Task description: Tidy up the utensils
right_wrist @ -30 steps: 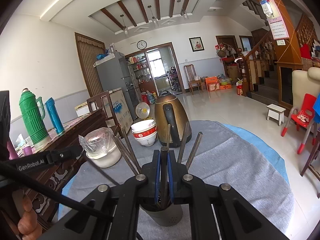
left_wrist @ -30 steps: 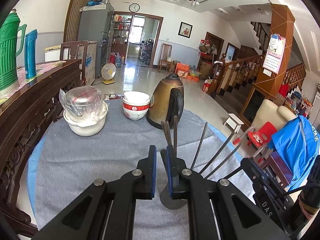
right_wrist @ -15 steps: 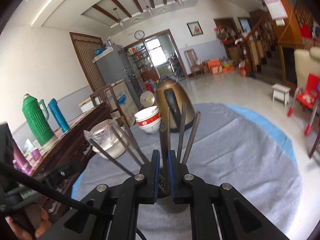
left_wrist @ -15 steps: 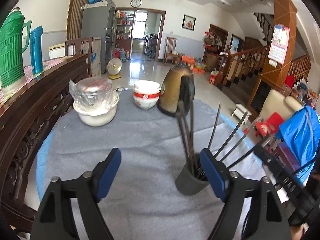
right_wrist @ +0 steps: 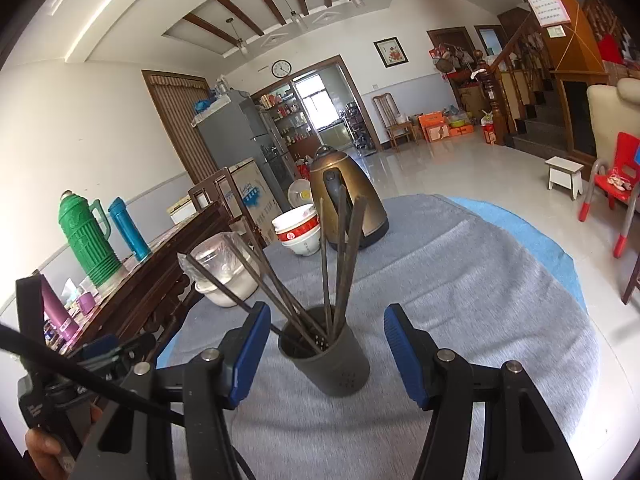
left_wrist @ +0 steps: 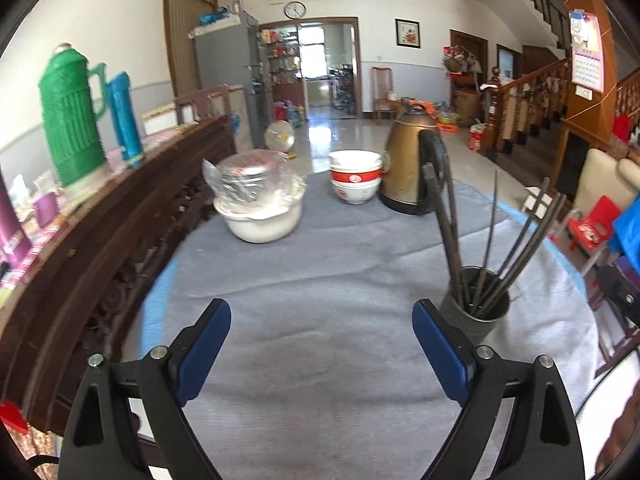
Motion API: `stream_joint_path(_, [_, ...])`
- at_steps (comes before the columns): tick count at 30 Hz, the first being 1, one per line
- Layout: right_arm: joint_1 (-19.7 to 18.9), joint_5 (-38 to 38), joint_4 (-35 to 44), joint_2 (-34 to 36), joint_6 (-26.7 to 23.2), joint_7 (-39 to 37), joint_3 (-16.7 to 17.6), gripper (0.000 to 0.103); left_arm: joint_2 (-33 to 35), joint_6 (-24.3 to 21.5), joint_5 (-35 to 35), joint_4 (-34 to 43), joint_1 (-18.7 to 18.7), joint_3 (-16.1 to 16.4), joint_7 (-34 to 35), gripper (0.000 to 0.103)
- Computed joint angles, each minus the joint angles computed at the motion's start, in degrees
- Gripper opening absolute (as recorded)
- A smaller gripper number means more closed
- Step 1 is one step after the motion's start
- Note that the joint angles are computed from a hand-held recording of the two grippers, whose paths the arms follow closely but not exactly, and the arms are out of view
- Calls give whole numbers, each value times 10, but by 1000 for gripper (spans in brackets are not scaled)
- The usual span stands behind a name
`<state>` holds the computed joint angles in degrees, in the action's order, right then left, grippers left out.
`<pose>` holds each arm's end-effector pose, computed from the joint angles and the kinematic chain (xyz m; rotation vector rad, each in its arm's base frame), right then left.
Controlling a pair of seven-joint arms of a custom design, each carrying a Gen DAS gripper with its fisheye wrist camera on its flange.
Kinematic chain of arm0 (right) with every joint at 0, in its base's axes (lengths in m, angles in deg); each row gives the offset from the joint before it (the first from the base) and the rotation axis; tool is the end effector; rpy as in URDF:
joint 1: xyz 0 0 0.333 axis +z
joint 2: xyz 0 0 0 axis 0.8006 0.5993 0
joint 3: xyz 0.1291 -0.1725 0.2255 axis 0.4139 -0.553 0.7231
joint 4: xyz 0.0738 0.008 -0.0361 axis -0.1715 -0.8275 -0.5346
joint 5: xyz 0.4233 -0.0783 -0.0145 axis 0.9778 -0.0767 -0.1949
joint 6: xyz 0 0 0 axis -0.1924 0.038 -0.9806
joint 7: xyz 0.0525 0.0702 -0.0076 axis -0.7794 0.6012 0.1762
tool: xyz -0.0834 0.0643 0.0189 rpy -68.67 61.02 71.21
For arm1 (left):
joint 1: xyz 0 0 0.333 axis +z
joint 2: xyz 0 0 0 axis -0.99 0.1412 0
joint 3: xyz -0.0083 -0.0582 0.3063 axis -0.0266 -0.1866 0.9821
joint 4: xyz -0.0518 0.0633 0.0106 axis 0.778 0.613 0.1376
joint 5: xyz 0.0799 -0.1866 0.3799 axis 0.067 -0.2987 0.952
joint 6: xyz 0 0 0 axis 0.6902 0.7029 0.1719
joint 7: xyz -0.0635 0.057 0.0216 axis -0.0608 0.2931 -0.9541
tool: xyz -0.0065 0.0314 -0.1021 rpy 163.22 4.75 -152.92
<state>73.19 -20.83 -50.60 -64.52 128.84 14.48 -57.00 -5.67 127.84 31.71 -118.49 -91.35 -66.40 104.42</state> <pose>0.5266 0.0887 0.6563 -1.4655 1.4281 -0.3967 0.4838 -0.2739 0.6718 -1.7836 1.4591 -0.6308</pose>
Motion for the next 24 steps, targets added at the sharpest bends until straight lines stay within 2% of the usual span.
stream_joint_path(5, [-8,-20,-28,-33,-9,11,4,64,-8,-47,49,4,3,-22,-26,92])
stream_joint_path(8, [-14,-41,-40,-52,-14,23,8,64,-10,-53,22,7,-11,-13,5,92])
stream_joint_path(12, [-24,-80,-49,-72,-23,45,16,64,-10,-40,-32,9,-24,0,41,92])
stream_joint_path(18, [-19,-114,-57,-95,-26,61,15,64,-14,-27,-51,9,-24,-2,56,92])
stream_joint_path(24, [-12,-130,-68,-114,-42,66,12,64,-32,-31,-71,1,-21,-6,36,92])
